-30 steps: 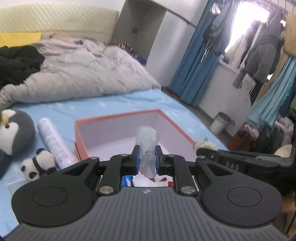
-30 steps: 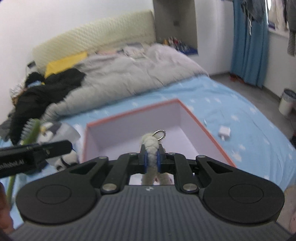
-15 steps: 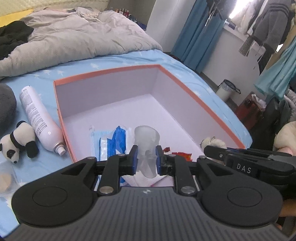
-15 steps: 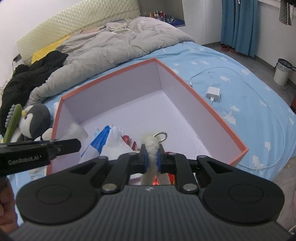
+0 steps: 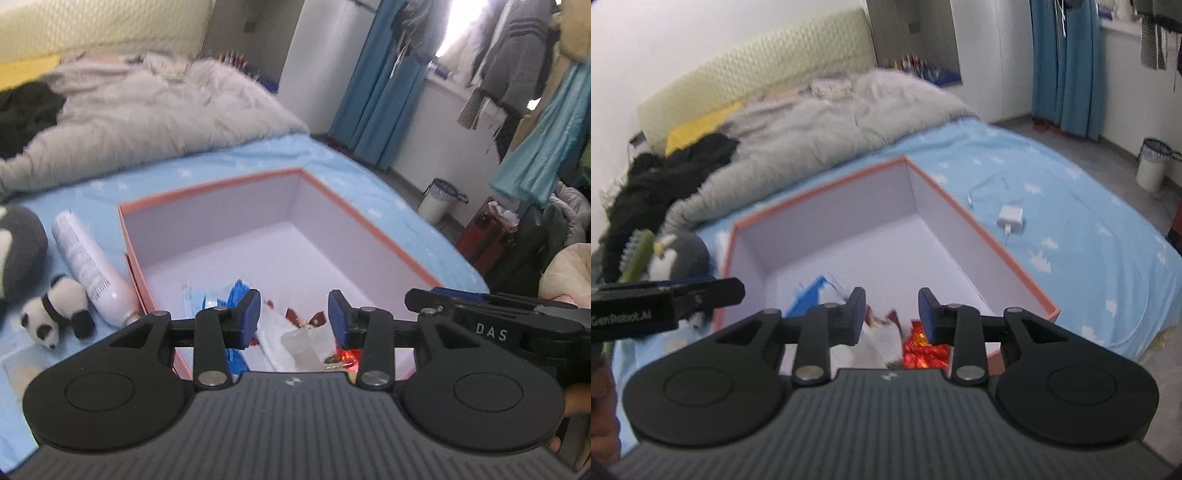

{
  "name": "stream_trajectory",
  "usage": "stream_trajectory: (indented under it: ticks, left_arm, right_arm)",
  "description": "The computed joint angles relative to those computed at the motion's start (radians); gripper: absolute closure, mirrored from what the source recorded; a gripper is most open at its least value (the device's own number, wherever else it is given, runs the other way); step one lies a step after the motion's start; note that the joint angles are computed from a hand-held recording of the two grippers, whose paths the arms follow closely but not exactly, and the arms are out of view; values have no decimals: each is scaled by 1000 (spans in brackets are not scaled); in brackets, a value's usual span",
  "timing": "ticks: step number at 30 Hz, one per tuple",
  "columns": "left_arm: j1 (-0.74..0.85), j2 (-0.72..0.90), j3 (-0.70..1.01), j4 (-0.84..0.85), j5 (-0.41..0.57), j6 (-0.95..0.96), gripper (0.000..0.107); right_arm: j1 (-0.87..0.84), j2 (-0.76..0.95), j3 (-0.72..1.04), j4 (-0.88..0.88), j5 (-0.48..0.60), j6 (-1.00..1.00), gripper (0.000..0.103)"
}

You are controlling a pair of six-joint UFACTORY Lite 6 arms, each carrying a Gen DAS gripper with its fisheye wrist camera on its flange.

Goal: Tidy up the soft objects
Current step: 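Open both grippers over the pink box, dropping keychain and cup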

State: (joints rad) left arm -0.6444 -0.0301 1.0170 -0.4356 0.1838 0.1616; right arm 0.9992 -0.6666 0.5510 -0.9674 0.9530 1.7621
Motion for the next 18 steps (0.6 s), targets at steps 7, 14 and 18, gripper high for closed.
stream_trajectory:
  ticks: [7, 14, 18]
  left_arm:
    - [-17, -311, -159, 349, 19, -348, 61]
    - [-28, -564, -285, 557, 115, -584, 61]
    - [-41, -697, -361, 661, 178, -695, 61]
  right_arm:
    - [308, 56, 83, -103, 237, 175, 68]
    - [553, 153, 128, -154, 397, 344, 68]
    - [639, 216, 152, -145, 433, 427, 68]
